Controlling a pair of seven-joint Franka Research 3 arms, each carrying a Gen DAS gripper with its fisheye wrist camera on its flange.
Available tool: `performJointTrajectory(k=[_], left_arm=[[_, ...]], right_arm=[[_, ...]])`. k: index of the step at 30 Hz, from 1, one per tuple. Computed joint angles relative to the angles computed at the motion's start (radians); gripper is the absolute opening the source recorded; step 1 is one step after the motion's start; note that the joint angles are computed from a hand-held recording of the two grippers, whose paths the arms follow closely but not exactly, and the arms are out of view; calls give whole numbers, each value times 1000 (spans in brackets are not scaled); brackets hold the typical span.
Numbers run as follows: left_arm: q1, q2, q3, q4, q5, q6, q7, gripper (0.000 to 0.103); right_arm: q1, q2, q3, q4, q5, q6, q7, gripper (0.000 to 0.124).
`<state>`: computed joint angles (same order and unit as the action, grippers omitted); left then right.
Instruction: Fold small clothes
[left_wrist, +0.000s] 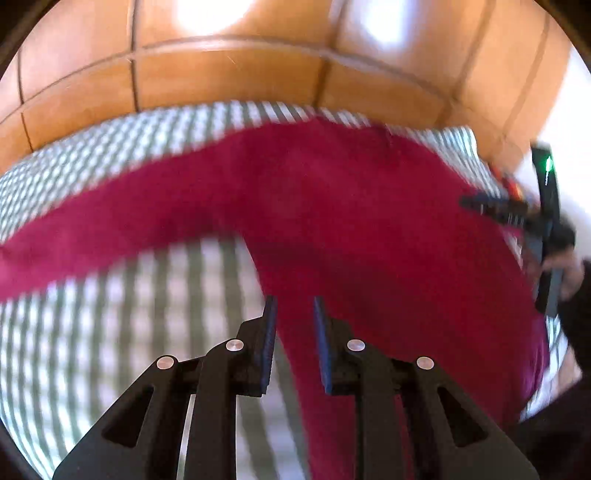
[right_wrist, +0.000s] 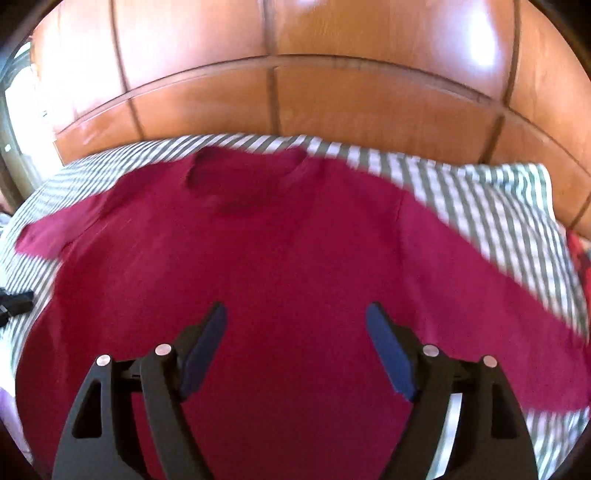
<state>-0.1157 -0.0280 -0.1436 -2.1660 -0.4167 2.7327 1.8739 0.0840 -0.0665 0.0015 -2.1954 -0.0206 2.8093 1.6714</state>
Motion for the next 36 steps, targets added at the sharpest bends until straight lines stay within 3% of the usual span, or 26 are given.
performJointTrajectory(k=[3,5,6,8,10,13,14,16,19,22,26,30,34,36], left_arm=[[3,-28,-25,-86,284,44,-245,19],[-3,-40,-24,-116,311,87,-341,7],[-5,-48,-19,-125,301,93,-365,7],[-35,-55,22,-134,85,90,-320,7],[-49,-83,44,-172,-47,97,-263,7],[-11,-99,-3,-202,145,127,-399,7],[-27,-102,13,-205,144,125,-412,7],[-41,-108,28,-193,117,119,-423,7],[-36,-149,23,-225,182,152,-474,7],[-56,-156,41,-221,200,165,-486,7],[-81,-151,50,-203,202,176,-484,7],[-84,-110,43,-154,209,151,-477,7],[-81,-84,33,-121,191,118,-466,7],[-75,-77,23,-111,201,108,-471,7]], right_arm=[[-1,-104,21,-122,-11,24,27,79],[-33,-145,57,-170,-70,19,87,80],[-93,-163,107,-191,-184,-5,188,79],[-137,-175,128,-210,-274,-59,297,78],[-97,-187,59,-261,-170,4,259,79],[-95,-196,51,-283,-126,42,228,79],[-81,-198,38,-281,-93,42,207,79],[-8,-226,-45,-300,96,80,90,79],[-13,-304,-107,-362,259,146,51,77],[-73,-358,-165,-413,395,179,87,62],[-296,-352,-108,-441,416,214,241,59],[-373,-292,-144,-402,431,204,290,59],[-390,-225,-165,-344,435,235,304,58],[-447,-198,-129,-316,396,239,358,59]])
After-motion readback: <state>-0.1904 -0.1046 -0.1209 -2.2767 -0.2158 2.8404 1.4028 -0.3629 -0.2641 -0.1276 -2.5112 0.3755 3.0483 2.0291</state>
